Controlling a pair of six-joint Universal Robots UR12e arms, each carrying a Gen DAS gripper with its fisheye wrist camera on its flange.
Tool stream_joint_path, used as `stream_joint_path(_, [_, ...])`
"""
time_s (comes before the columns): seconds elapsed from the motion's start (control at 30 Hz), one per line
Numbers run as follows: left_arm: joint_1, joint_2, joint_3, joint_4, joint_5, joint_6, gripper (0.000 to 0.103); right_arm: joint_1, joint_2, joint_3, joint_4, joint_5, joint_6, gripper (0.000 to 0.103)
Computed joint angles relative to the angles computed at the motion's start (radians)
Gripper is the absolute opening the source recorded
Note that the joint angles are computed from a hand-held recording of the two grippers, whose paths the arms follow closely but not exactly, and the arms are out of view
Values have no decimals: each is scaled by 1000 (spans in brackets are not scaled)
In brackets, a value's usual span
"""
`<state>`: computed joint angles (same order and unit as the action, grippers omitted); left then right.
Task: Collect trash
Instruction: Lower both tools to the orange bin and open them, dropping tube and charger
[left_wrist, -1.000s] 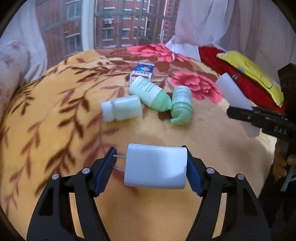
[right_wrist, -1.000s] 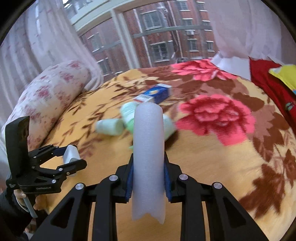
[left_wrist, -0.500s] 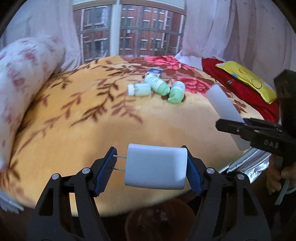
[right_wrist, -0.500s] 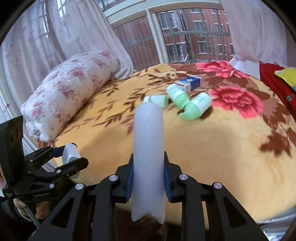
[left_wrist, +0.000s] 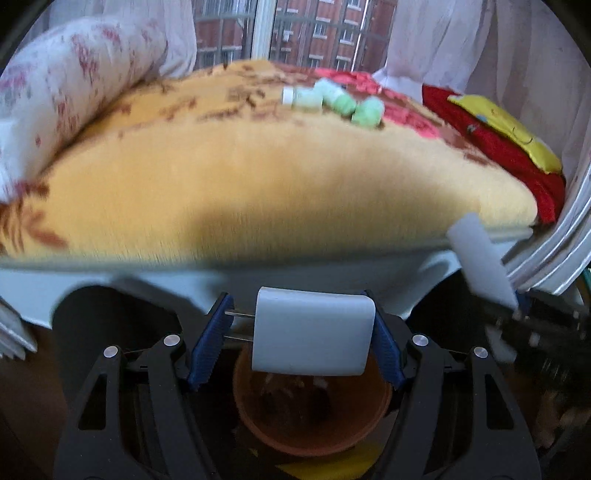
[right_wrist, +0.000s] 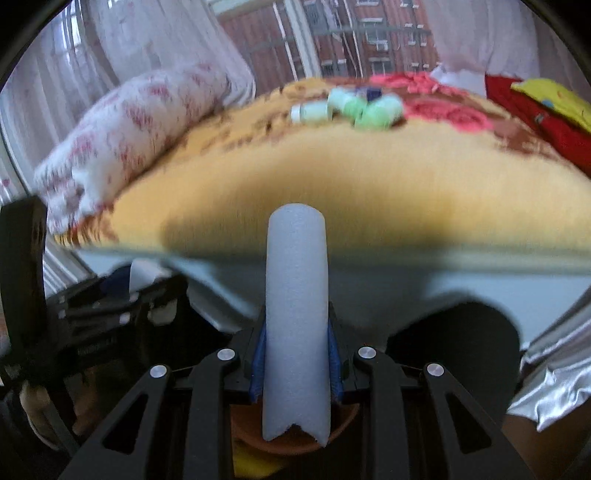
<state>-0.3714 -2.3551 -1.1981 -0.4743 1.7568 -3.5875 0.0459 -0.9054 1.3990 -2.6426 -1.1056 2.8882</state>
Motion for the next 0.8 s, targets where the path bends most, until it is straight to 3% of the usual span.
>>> stream_joint_path(0.17, [8, -8, -7, -48, -43, -37, 68, 6, 4, 14, 94, 0, -35, 27])
stream_joint_path(0.8, [19, -19, 2, -105, -100, -46, 68, 12, 21, -14, 162, -16, -58, 29])
